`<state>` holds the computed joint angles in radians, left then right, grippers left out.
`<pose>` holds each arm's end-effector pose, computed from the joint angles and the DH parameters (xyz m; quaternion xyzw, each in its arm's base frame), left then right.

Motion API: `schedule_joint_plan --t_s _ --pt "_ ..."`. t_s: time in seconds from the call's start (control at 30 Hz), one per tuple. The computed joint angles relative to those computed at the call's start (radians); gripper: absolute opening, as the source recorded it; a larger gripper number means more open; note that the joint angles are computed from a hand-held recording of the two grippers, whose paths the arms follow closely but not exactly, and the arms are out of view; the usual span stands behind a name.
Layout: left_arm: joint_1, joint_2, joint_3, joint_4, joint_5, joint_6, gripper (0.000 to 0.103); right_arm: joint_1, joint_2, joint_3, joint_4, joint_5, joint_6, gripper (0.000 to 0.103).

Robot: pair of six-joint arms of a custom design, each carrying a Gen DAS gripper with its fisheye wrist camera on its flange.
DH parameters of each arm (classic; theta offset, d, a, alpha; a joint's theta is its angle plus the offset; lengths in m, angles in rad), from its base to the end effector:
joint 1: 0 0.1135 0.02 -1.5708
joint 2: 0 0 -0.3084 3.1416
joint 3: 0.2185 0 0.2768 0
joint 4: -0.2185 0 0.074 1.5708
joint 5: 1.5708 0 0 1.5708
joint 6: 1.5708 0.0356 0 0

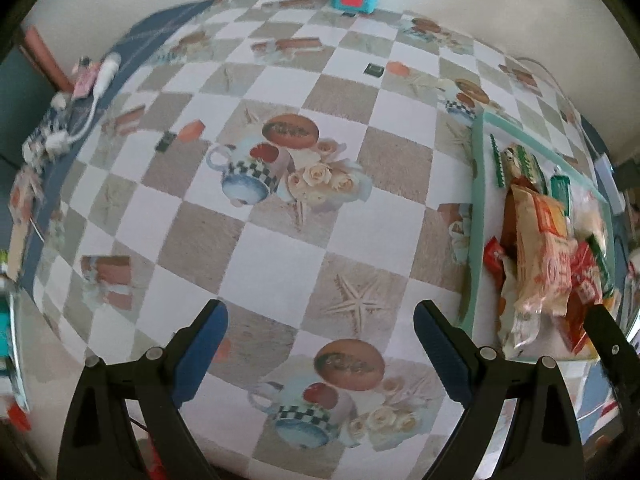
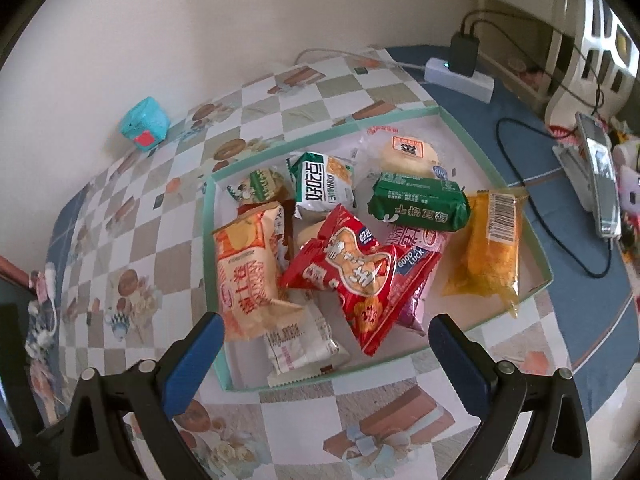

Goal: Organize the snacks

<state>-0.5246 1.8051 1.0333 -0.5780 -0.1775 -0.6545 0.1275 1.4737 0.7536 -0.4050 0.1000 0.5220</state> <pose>0.3069 -0.1704 0.1616 -0.0740 0.9873 0.0121 0.1403 0.2782 0.0321 0.1886 0.2017 0.9530 0.0242 0.2247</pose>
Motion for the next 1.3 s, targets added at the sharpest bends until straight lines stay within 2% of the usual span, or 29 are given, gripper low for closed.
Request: schedule_joint_plan --t_s 0.4,0.8,1.0,1.3 --pt "-0.052 -0.089 -0.081 0.024 -0.110 0.064 0.094 0.114 -0.092 -0.068 -0.033 0.101 -0.009 0.103" --pt "-0.050 -0.150 -0.132 0.049 -0.129 0.052 0.094 0.122 -0.123 -0.086 -0.023 0.102 -0.005 0.103" --pt "-0.053 -0.157 -0.130 0.039 -0.204 0.063 0.094 0.123 -0.116 -0.081 -0.030 0.098 -0.004 0.103" --pt "-0.054 -0.147 -0.124 0.031 -0.220 0.083 0.094 0.124 -0.103 -0.074 -0.035 0.088 -0.010 0.103"
